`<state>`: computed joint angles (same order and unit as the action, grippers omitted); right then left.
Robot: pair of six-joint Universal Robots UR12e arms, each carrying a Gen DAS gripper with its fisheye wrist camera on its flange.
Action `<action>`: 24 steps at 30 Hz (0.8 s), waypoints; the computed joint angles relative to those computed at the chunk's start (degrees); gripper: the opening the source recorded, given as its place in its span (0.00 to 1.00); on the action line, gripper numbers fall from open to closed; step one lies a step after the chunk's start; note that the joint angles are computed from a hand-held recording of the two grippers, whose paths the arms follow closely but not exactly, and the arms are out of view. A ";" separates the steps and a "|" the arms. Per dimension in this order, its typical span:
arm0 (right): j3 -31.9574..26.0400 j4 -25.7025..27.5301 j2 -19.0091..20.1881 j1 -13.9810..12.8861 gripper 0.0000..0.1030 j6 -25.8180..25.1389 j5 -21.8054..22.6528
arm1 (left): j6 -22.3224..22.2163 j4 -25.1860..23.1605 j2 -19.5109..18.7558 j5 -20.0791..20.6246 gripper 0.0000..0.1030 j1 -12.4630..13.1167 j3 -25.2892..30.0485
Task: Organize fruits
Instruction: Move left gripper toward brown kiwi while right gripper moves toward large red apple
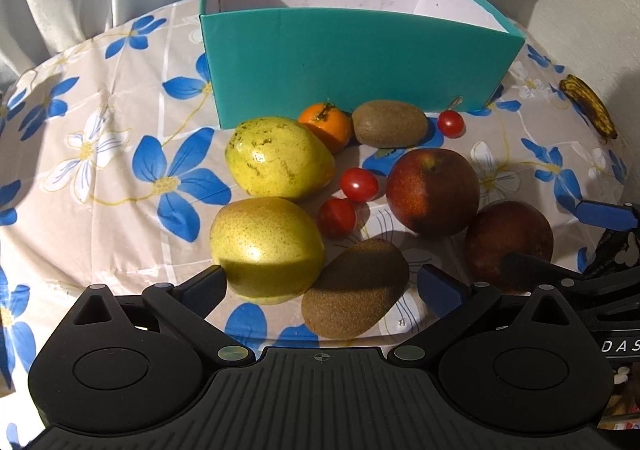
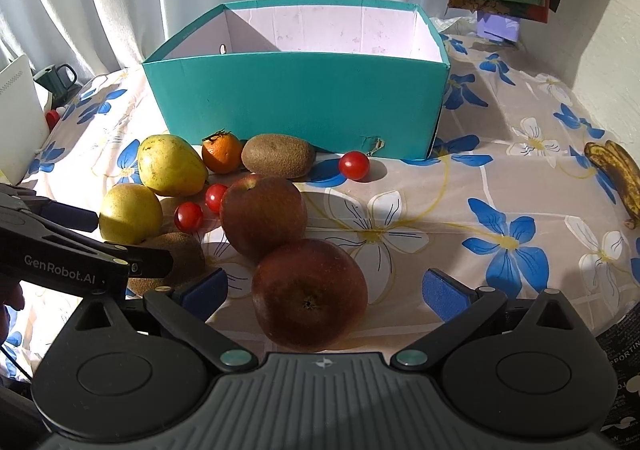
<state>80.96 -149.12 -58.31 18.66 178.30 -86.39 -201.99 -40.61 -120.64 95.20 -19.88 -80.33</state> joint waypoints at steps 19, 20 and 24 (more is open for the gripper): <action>0.35 -0.75 -0.29 -0.05 1.00 0.15 -0.75 | 0.18 -1.03 0.00 0.35 1.00 -0.34 0.66; 0.38 -0.81 -0.31 -0.05 1.00 0.24 -0.87 | 0.13 -1.02 0.08 0.29 1.00 -0.35 0.59; 0.76 -1.45 -0.57 -0.20 1.00 1.16 -0.74 | 0.13 -0.42 0.19 -0.46 1.00 -0.37 0.40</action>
<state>81.73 -150.57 -58.88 18.45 179.46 -87.13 -201.86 -41.03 -120.45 94.74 -20.25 -79.93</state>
